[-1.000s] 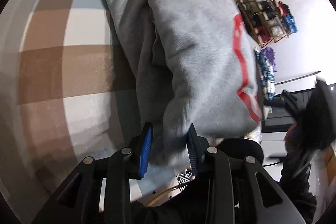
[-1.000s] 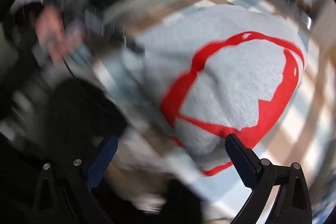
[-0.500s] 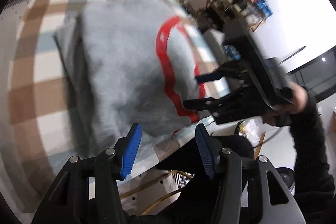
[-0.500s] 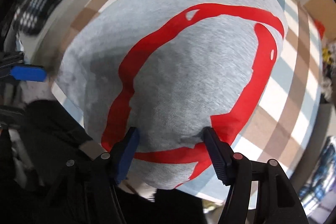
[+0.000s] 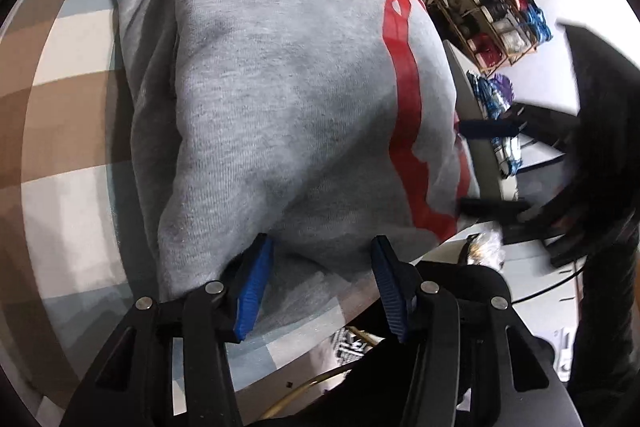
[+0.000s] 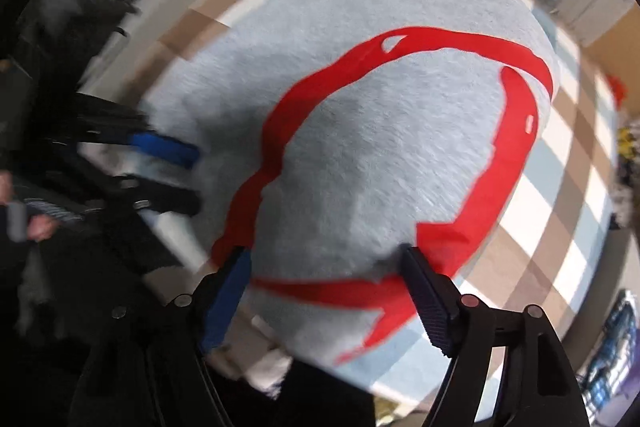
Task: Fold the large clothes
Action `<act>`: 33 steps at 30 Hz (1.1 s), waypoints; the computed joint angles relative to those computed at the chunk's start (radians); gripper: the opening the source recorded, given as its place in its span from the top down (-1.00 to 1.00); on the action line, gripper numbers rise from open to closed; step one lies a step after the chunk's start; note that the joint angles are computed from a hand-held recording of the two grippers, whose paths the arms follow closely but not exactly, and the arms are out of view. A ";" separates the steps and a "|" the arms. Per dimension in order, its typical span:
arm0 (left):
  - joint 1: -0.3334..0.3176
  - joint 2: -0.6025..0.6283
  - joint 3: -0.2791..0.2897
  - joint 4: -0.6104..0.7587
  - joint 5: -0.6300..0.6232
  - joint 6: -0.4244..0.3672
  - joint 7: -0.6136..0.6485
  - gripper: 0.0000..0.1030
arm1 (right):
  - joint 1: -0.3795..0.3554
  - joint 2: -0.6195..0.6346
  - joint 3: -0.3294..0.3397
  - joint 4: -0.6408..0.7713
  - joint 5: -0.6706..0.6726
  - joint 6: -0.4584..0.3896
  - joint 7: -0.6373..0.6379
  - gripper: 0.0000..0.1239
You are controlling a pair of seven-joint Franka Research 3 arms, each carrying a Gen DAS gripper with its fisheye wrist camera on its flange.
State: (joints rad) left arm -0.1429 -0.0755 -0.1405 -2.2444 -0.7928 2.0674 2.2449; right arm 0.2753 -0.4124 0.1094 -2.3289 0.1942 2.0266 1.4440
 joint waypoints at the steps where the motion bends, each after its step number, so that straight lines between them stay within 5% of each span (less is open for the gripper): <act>1: -0.001 -0.006 -0.002 -0.004 0.004 0.004 -0.001 0.14 | -0.006 -0.015 -0.030 0.014 0.034 -0.004 -0.015 -0.28; 4: -0.007 -0.005 -0.004 -0.007 0.008 0.013 -0.007 0.14 | -0.061 -0.012 -0.052 0.062 0.039 0.058 0.030 -0.65; 8: -0.010 -0.005 -0.004 -0.017 -0.015 0.029 0.004 0.14 | -0.109 0.146 -0.068 0.209 0.043 0.106 0.108 -0.65; 15: 0.001 -0.017 0.019 -0.044 -0.073 0.012 0.080 0.14 | -0.089 0.491 -0.068 0.449 -0.105 -0.062 0.222 -0.66; 20: 0.023 -0.008 0.027 -0.045 -0.113 -0.016 0.119 0.14 | -0.085 0.531 -0.087 0.460 -0.052 -0.031 0.199 -0.66; 24: 0.027 -0.024 0.024 -0.060 -0.119 -0.005 0.148 0.14 | -0.082 0.509 -0.093 0.516 -0.095 -0.102 0.170 -0.66; 27: 0.023 -0.041 0.022 -0.078 -0.130 0.031 0.134 0.14 | -0.076 0.432 -0.091 0.498 -0.147 -0.001 0.195 -0.66; 29: 0.018 -0.048 0.022 -0.084 -0.127 0.044 0.133 0.14 | -0.077 0.411 -0.086 0.495 -0.056 0.057 0.156 -0.66; 33: 0.009 -0.060 0.028 -0.094 -0.128 0.054 0.134 0.14 | -0.035 0.516 -0.049 0.602 0.002 -0.025 0.089 -0.66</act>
State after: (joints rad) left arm -0.1341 -0.1351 -0.1129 -2.3380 -0.9211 2.1218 2.3790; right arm 0.2404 0.1032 0.0605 -1.7265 0.1965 2.0013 1.5332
